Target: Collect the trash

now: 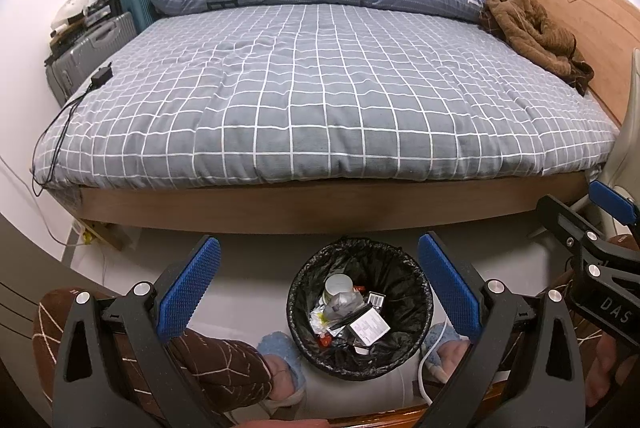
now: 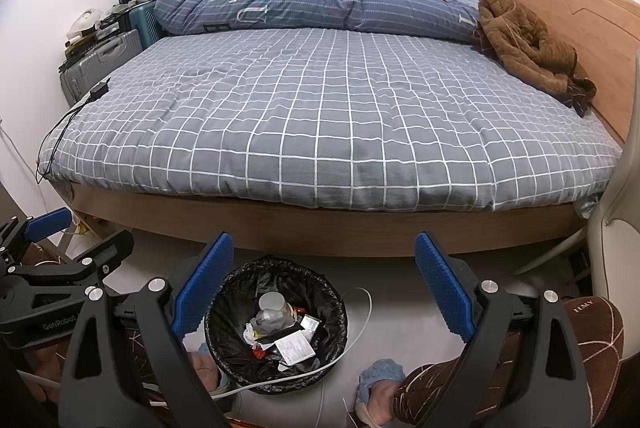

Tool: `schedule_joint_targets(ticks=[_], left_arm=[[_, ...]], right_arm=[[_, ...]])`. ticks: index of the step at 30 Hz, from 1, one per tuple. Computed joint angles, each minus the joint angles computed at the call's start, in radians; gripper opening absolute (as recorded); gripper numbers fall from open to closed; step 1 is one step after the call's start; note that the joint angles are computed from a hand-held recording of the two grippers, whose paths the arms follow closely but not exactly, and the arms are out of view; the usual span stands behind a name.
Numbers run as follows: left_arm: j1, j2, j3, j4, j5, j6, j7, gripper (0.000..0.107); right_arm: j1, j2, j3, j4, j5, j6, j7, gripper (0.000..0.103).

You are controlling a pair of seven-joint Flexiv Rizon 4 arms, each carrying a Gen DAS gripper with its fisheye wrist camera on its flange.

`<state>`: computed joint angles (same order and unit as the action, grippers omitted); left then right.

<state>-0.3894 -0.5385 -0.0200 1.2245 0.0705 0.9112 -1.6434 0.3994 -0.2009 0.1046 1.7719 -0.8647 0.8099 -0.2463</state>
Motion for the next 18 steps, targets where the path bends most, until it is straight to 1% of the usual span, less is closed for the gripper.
schedule_joint_targets(ticks=[11, 18], left_arm=[[0.000, -0.005, -0.003, -0.004, -0.002, -0.005, 0.008, 0.097], [-0.003, -0.003, -0.001, 0.001, 0.001, 0.010, 0.001, 0.097]], right_arm=[[0.001, -0.001, 0.000, -0.001, -0.002, 0.000, 0.002, 0.089], [0.001, -0.003, 0.000, -0.003, 0.001, 0.001, 0.000, 0.088]])
